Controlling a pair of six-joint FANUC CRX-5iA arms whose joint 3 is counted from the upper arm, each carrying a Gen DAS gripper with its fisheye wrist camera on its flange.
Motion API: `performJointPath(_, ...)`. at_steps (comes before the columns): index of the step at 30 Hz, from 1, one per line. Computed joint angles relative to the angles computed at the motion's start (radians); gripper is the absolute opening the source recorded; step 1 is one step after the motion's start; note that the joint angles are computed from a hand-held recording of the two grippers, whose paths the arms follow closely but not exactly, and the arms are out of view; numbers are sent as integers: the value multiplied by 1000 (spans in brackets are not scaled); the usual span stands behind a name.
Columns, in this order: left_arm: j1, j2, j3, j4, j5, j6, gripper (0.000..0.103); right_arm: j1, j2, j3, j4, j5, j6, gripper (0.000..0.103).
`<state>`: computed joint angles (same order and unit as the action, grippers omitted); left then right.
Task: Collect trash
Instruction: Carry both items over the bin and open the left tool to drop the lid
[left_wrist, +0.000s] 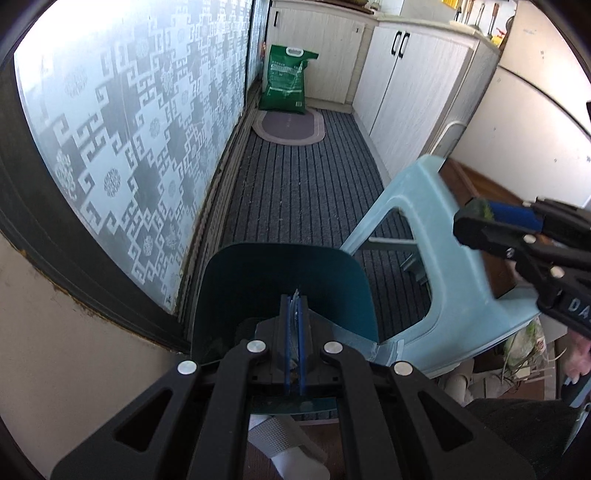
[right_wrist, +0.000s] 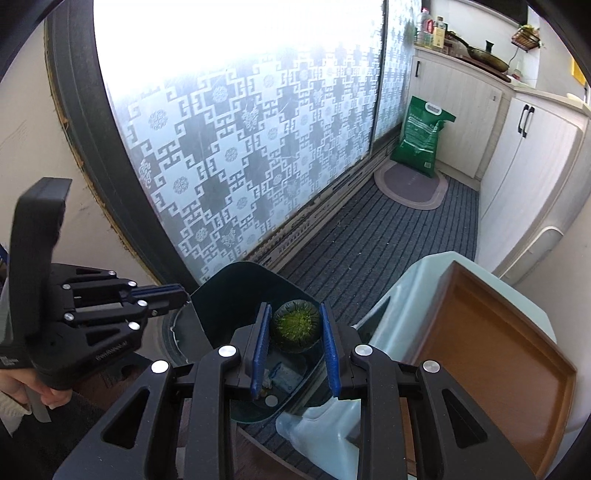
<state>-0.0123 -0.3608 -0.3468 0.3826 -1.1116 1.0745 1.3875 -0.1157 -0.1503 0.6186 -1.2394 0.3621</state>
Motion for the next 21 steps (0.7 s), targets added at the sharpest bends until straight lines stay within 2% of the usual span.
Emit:
performJointPath(7,23,39,-26,-9,6,11,4,-12,39,23,-62,16,49,26)
performJointPath(19,-15,133,-23,-97,9,58,4,-39,64,46,-122,35,84,27)
performJointPath(21,-20,137,-24,-109,13,67,10,-46,74,55,-143,34,98,27)
